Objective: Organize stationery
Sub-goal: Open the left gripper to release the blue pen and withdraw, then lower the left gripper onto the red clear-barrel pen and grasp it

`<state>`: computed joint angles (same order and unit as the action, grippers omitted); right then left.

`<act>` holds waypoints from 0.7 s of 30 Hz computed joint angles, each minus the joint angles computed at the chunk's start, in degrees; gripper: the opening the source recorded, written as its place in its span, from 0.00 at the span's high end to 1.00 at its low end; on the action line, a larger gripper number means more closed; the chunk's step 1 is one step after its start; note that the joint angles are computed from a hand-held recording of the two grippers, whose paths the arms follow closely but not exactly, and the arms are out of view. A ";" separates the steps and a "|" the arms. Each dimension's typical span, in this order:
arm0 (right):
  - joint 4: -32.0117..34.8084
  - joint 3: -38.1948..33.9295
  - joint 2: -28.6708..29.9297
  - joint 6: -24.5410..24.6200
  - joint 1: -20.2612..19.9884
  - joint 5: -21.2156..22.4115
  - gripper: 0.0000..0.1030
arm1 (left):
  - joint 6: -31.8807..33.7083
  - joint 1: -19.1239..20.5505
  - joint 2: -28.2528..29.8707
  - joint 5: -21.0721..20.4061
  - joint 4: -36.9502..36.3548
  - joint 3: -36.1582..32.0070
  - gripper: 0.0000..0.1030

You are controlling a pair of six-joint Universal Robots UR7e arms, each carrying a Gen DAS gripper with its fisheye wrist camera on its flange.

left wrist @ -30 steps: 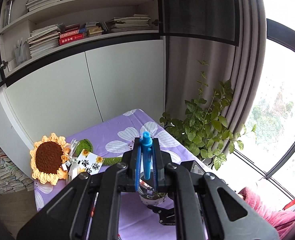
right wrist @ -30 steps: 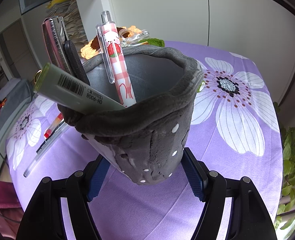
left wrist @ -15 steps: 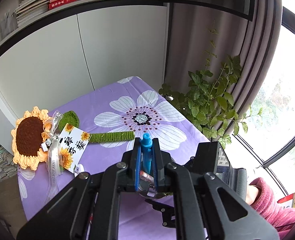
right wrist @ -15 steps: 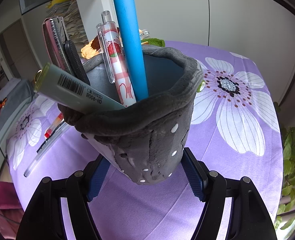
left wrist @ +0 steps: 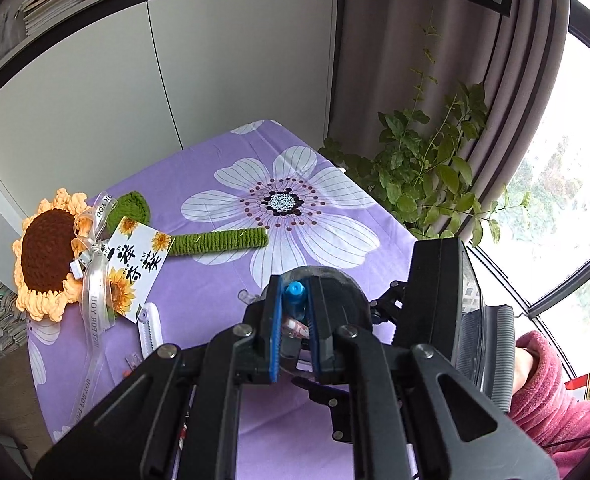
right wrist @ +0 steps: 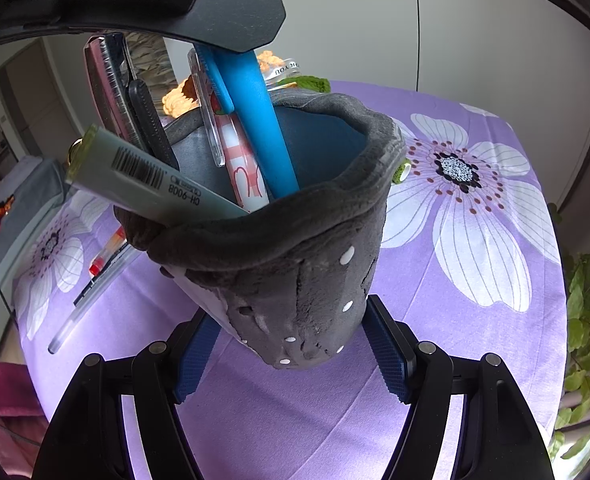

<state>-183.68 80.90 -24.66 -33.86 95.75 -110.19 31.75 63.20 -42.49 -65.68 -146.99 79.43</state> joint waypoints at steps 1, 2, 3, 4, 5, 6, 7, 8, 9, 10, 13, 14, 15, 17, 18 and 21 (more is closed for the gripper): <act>0.00 0.00 0.00 0.00 0.00 0.00 0.30 | -0.25 0.11 -0.31 -0.09 -0.26 0.11 0.89; 0.00 0.00 0.00 0.00 0.00 0.00 0.30 | -0.54 0.20 -0.74 -0.20 -0.65 0.33 0.89; 0.00 0.00 0.00 0.00 0.00 0.00 0.30 | -0.79 0.30 -1.26 -0.41 -1.05 0.56 0.89; 0.00 0.00 0.00 0.00 0.00 0.00 0.30 | -0.97 0.41 -1.81 -0.70 -1.47 0.80 0.89; -0.03 0.06 -0.02 -0.01 -0.01 0.00 0.30 | -1.15 0.48 -2.37 -0.91 -2.03 1.09 0.89; -0.03 0.05 -0.02 -0.01 0.00 -0.02 0.30 | -1.34 0.52 -2.88 -0.84 -2.86 1.43 0.87; 0.01 -0.01 0.00 -0.01 0.01 -0.04 0.30 | -1.58 0.53 -3.43 -0.76 -3.64 1.83 0.84; 0.01 -0.01 0.00 -0.01 0.01 -0.04 0.30 | -1.68 0.60 -3.92 -0.75 -4.31 2.16 0.82; -0.01 0.03 -0.02 -0.03 0.00 -0.04 0.30 | -1.64 0.66 -4.39 -0.62 -5.15 2.61 0.79; 0.03 -0.01 -0.02 0.00 0.01 -0.03 0.30 | -1.56 0.72 -4.81 -0.28 -6.00 3.09 0.78; 0.05 -0.01 -0.02 0.02 0.01 -0.01 0.30 | -1.84 1.18 -5.86 0.55 -6.74 4.29 0.77; 0.01 0.05 -0.04 0.01 -0.01 0.01 0.30 | -2.03 1.40 -6.13 0.93 -6.45 4.68 0.77; 0.05 0.00 -0.03 0.03 0.02 -0.01 0.30 | -2.17 1.60 -6.36 1.53 -6.23 5.15 0.77; 0.05 0.00 -0.03 0.03 0.02 -0.01 0.30 | -2.37 2.06 -6.72 2.89 -5.67 6.15 0.77; 0.04 0.02 -0.04 0.05 0.01 0.00 0.30 | -2.67 2.34 -6.80 3.60 -5.13 6.53 0.77; 0.07 0.00 -0.03 0.04 0.02 -0.02 0.30 | -3.82 3.24 -6.76 5.99 -2.93 7.33 0.78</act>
